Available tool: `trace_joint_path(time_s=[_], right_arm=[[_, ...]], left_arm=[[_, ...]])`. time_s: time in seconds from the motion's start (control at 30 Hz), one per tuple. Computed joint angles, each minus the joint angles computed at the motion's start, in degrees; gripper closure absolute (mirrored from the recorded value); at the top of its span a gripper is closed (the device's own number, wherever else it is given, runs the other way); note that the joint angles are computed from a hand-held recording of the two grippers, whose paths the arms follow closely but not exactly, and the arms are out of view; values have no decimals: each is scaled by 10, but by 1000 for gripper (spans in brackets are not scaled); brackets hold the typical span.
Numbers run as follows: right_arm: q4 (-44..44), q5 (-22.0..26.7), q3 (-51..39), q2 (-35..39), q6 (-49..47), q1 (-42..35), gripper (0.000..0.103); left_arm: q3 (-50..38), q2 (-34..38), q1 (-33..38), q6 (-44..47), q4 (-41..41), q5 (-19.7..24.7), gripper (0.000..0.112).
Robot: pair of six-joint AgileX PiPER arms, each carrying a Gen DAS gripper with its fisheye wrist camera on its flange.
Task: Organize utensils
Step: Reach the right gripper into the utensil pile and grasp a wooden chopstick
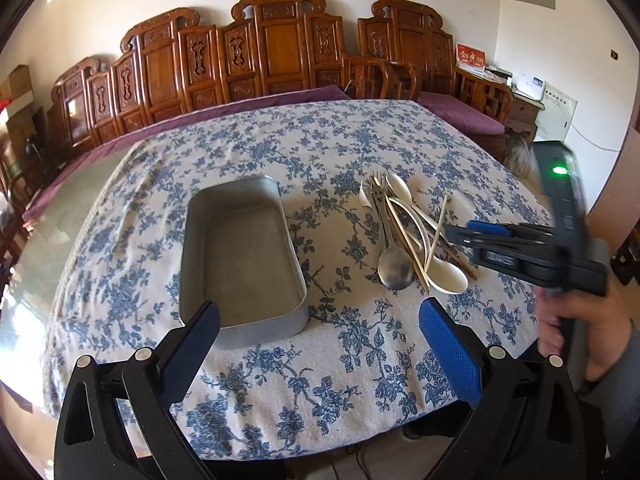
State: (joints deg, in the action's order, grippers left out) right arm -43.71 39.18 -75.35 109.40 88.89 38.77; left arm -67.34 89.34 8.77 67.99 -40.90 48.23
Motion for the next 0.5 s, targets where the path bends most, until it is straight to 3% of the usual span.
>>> trace_joint_path(time_s=[0.17, 0.4, 0.5], right_arm=[[45, -1, -42, 46, -35, -29, 71], [71, 41, -70, 69, -53, -35, 78], [64, 33, -51, 54, -35, -38, 89]], left_arm=[[3, 11, -6, -6, 4, -7, 16], [4, 19, -10, -7, 7, -9, 16], [2, 21, -11, -7, 6, -7, 16]])
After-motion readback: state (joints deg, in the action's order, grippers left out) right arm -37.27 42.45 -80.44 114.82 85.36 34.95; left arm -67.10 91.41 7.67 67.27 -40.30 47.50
